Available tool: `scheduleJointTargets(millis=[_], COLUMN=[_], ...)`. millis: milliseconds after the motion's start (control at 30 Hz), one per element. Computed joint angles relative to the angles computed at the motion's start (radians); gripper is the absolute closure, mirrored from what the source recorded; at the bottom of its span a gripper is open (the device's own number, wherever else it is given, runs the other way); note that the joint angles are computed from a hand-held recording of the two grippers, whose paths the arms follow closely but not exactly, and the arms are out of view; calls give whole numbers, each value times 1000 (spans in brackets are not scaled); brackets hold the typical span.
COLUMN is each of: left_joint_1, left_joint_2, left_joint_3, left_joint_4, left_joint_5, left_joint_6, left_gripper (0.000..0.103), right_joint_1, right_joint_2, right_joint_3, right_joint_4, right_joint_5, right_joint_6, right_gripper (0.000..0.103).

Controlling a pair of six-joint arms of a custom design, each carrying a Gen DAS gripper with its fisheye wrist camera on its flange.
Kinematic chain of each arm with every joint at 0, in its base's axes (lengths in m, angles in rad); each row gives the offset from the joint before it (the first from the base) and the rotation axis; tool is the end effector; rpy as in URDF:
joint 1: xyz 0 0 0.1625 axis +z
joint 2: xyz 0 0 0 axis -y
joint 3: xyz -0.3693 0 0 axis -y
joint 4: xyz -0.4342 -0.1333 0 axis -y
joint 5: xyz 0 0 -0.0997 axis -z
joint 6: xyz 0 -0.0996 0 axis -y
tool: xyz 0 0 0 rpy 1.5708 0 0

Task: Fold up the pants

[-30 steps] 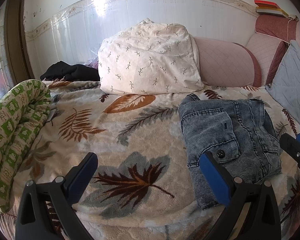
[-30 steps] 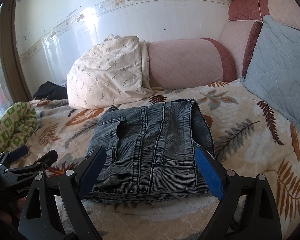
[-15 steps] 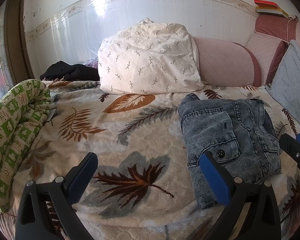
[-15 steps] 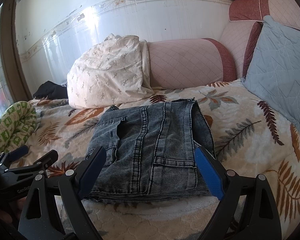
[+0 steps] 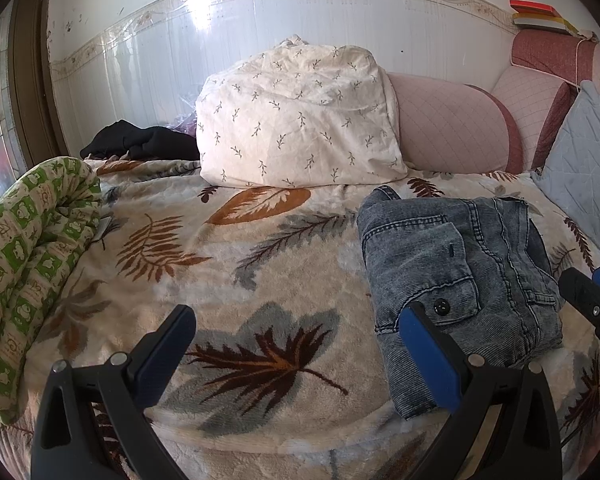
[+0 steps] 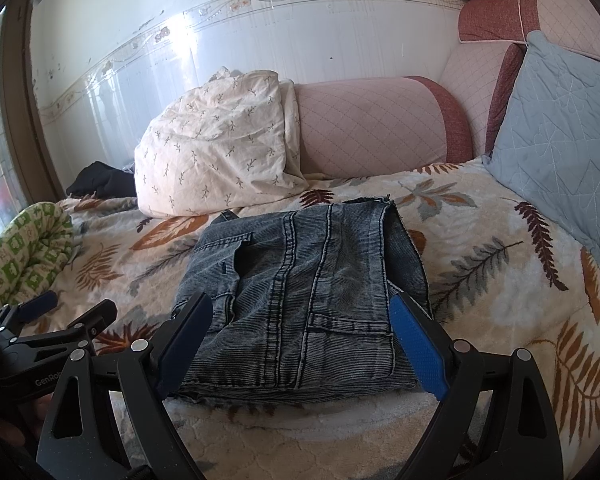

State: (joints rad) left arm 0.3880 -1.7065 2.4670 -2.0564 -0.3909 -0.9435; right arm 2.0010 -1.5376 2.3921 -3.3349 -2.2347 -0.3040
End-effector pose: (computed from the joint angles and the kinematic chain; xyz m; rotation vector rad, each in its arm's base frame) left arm -0.2390 -0.3412 0.1655 0.4468 2.0760 -1.0949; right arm 0.2407 -0.3522 0.2346 0.4623 -2.2794 1.1691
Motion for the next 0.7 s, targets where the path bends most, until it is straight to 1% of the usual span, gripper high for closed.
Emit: scheduleJointTargets(millis=[700], left_joint_1=[2], left_joint_2=[3], left_joint_3=[-5], left_joint_4=[19], left_joint_5=[-6], left_joint_6=[-27], left_gripper=[0], right_joint_1=[3], right_joint_2=[3], right_joint_3=[-1], right_joint_4=[5], right_joint_5=[-2], right_joint_6=[2], right_gripper=[13])
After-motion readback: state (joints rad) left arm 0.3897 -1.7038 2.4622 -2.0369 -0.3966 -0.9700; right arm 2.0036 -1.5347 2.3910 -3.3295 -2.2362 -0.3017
